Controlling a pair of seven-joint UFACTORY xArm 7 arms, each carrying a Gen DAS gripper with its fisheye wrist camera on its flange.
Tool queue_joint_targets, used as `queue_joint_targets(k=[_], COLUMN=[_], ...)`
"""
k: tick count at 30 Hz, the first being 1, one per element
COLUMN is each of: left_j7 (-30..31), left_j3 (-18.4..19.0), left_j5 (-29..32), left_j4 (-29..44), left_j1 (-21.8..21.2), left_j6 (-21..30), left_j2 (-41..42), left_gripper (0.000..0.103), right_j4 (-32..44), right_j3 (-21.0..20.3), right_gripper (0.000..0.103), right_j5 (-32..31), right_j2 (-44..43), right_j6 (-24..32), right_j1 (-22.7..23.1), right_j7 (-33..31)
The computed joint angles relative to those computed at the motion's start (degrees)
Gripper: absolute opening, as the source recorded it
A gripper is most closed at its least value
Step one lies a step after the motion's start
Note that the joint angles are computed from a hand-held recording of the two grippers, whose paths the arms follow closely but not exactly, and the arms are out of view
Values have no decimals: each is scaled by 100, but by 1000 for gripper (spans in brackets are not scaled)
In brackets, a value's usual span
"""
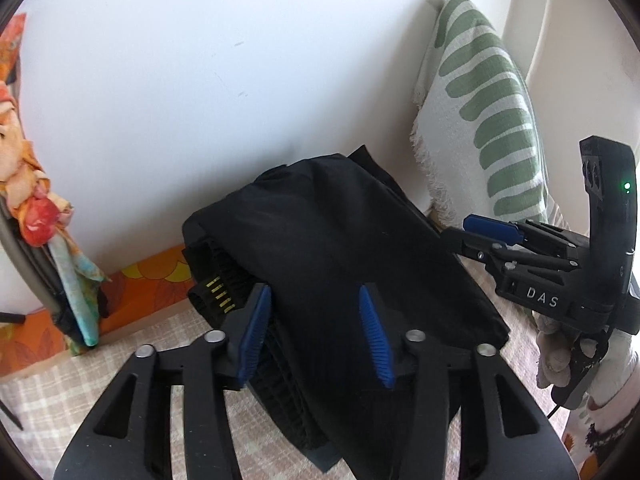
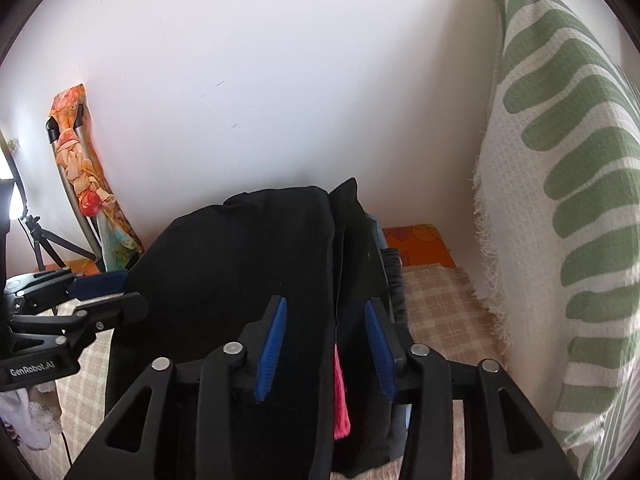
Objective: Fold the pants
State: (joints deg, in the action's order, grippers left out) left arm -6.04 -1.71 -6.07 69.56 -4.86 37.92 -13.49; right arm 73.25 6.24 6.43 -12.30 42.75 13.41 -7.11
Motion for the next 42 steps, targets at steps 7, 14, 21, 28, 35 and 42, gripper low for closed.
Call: queue_joint_targets(k=[7, 14, 21, 28, 35, 42], left_j7=[-54, -162, -345, -438, -634, -736], left_j3=[-35, -75, -118, -185, -251, -275], left_j5=[127, 232, 278, 357, 410, 433], left_j4=[-269, -633, -1104, -1651, -2092, -2534], left_j1=[5, 20, 14, 16, 88, 101], left_j6=[38, 279, 527, 820, 1220, 1675], left_j2=[-517, -1294, -2230, -3257, -4293, -5291], left_gripper=[65, 74, 76, 76, 76, 77], right_j4=[-272, -640, -1110, -1501, -1943, -2273], right_j3=[33, 143, 255, 409, 644, 1016], right_gripper=[70, 86, 98, 103, 103, 103], right_j5=[-115, -262, -346, -376, -468, -583], right_j2=[-494, -1219, -2123, -2956, -3858, -4579], right_j6=[72, 128, 218, 494, 864, 1021], right_j1=[3, -12, 87, 167, 165, 151], right_j7=[88, 376, 552, 825, 1153, 1551])
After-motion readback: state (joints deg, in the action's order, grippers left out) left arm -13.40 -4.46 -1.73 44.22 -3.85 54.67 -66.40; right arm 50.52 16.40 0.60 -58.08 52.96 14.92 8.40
